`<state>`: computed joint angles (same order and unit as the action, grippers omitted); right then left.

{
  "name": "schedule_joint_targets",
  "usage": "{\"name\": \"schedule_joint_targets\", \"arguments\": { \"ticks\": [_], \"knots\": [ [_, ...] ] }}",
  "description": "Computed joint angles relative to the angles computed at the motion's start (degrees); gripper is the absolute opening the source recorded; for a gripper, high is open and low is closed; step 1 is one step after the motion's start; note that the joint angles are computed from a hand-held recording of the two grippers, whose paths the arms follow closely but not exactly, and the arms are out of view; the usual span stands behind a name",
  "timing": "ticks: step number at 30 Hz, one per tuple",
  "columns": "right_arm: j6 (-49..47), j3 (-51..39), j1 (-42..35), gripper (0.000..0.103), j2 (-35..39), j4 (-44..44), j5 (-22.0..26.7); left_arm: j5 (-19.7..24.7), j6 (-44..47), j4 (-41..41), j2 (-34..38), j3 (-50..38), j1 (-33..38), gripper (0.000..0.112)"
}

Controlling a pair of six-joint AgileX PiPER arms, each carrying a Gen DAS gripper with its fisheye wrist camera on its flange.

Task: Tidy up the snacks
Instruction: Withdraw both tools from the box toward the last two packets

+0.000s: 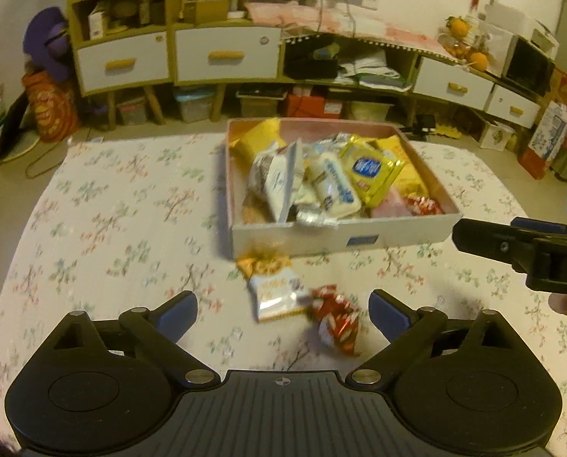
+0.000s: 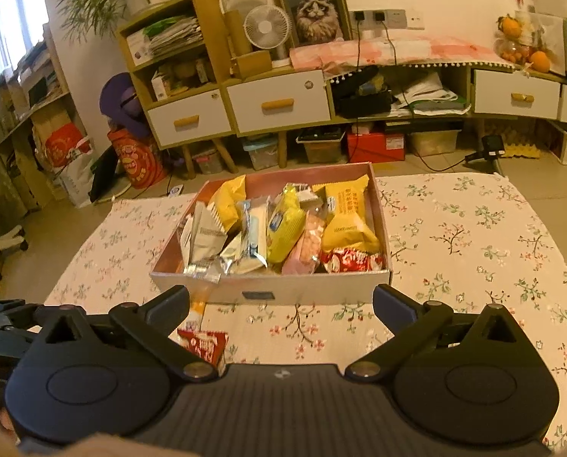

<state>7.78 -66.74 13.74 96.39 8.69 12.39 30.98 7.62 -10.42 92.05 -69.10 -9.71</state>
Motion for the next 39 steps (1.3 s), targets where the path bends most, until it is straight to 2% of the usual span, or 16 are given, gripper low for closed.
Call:
{"name": "schedule_joint_targets", "arguments": {
  "ticks": [3,10,17,23,26,28,32,35,37,39],
  "knots": [
    [0.0,2.0,0.8,0.103,-0.1,-1.3,-1.3,-2.9,-3.6,2.8,-1.7,4.0,-0.3,0.098],
    [-3.6,1.4,1.8,0.103,1.6,0.9,0.5,-6.4,-2.1,6.9,-3.2,9.0,-0.6,0.098],
    [-6.0,-0.4,3.1,0.103,3.5,4.1,2.7,-9.6,7.6,3.1,-3.1,13.1,1.0,0.098],
    [-5.6,-4.5,3.4,0.101,6.4,8.3,5.6,-9.4,12.7,-2.5,-1.1,12.9,3.7,0.098],
    [-3.6,-7.5,4.0,0.096,8.6,8.2,8.4,-9.0,14.1,-4.7,-0.4,12.5,4.6,0.098],
    [-2.6,-9.7,4.4,0.088,10.1,7.6,11.0,-9.3,14.5,-5.2,-0.1,12.4,4.9,0.098],
    [-3.6,-11.2,5.3,0.079,11.3,8.3,12.2,-10.1,14.6,-5.1,0.6,12.2,4.9,0.098],
    [-3.9,-12.2,5.8,0.065,11.5,7.8,13.1,-10.7,14.4,-4.8,1.2,11.9,4.7,0.098],
    [-4.3,-13.1,6.0,0.043,11.8,7.4,14.6,-11.2,14.5,-4.7,1.4,11.9,4.4,0.098],
    [-4.3,-14.0,6.2,0.040,12.2,6.4,15.8,-11.9,14.1,-4.3,1.6,11.9,4.0,0.098]
  ]
}}
